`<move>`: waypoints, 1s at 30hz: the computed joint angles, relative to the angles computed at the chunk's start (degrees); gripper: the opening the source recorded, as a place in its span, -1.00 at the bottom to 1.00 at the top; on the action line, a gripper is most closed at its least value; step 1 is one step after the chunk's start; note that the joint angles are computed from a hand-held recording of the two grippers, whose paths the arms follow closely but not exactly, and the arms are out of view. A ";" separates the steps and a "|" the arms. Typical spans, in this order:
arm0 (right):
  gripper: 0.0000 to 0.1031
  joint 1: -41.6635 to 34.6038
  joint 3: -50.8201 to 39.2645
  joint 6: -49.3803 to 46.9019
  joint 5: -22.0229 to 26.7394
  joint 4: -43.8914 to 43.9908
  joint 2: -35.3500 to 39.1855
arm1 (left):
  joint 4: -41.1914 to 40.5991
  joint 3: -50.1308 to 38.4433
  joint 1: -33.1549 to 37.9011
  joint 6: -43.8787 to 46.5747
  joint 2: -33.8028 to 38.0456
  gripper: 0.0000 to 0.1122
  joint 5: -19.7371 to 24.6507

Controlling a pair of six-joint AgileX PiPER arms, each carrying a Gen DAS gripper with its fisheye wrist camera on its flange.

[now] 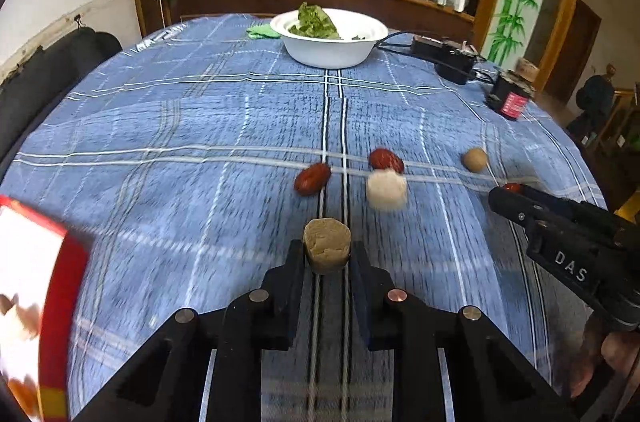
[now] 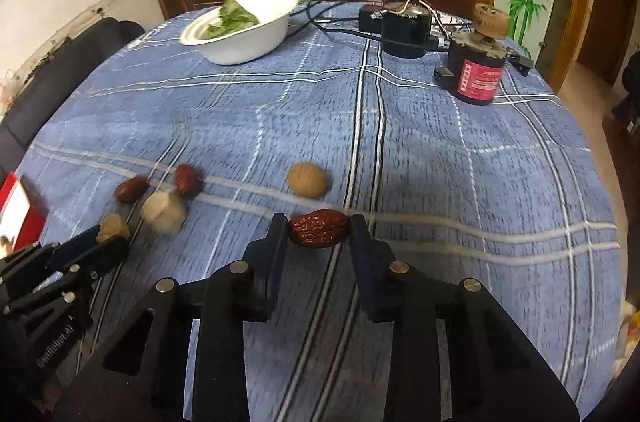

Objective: Organize fruits
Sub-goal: 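Grasp a red date with the right tool while the left tool grasps a tan piece, then carry the red date and tan piece over the red-rimmed tray with both tools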

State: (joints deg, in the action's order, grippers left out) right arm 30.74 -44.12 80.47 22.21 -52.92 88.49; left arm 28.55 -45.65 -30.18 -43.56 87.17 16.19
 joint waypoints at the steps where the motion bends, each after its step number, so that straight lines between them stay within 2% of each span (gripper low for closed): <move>1: -0.43 1.46 0.90 1.25 0.92 -0.95 -1.16 | -0.66 1.91 -0.39 0.65 -2.12 -0.60 -0.22; 6: -0.42 12.78 6.08 10.22 8.90 -4.09 -9.86 | 5.94 9.25 -3.65 -6.57 -12.49 -0.60 2.58; 8: -0.42 19.84 7.68 15.70 14.24 -5.35 -12.98 | 9.35 11.52 -5.21 -10.05 -16.04 -0.60 4.46; 11: -0.42 29.96 8.73 22.77 21.49 -5.89 -15.08 | 7.36 14.61 -5.82 -8.10 -21.37 -0.60 6.31; 16: -0.42 42.40 8.35 33.01 28.87 -6.02 -13.70 | 3.12 18.41 -4.89 -3.49 -28.74 -0.60 9.16; 23: -0.42 50.52 4.12 36.22 33.40 -4.73 -9.05 | -1.97 21.49 -2.56 2.82 -37.73 -0.61 12.98; 27: -0.42 52.66 2.11 36.09 34.29 -4.46 -7.28 | -6.88 22.66 0.61 8.89 -41.01 -0.61 13.95; 30: -0.42 53.64 1.12 36.08 34.21 -4.38 -6.05 | -7.59 23.18 1.11 9.66 -42.46 -0.61 14.90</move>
